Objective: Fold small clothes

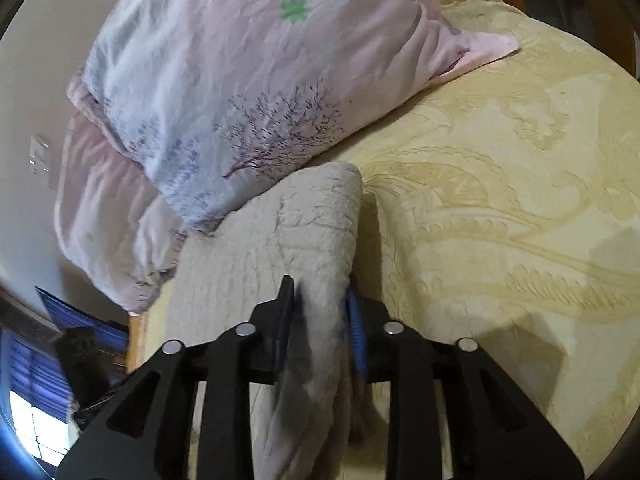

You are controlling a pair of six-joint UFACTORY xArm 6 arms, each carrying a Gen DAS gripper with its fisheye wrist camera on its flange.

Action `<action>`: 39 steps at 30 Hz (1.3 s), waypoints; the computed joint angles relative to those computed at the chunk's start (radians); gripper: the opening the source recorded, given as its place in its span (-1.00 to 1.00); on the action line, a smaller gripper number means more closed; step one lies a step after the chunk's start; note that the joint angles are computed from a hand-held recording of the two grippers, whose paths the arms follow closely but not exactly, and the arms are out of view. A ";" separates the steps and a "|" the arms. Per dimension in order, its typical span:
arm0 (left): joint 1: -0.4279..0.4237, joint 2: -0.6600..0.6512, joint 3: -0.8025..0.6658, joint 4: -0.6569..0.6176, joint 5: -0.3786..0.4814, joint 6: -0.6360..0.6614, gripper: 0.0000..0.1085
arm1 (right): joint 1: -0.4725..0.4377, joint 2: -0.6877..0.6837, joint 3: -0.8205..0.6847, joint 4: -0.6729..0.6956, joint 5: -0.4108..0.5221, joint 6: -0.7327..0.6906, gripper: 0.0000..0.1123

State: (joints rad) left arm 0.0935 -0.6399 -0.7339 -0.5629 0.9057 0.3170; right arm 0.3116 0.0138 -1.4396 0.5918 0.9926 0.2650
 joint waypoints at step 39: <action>-0.029 0.064 -0.035 0.064 -0.049 -0.016 0.67 | -0.055 0.061 -0.107 0.032 0.073 0.018 0.09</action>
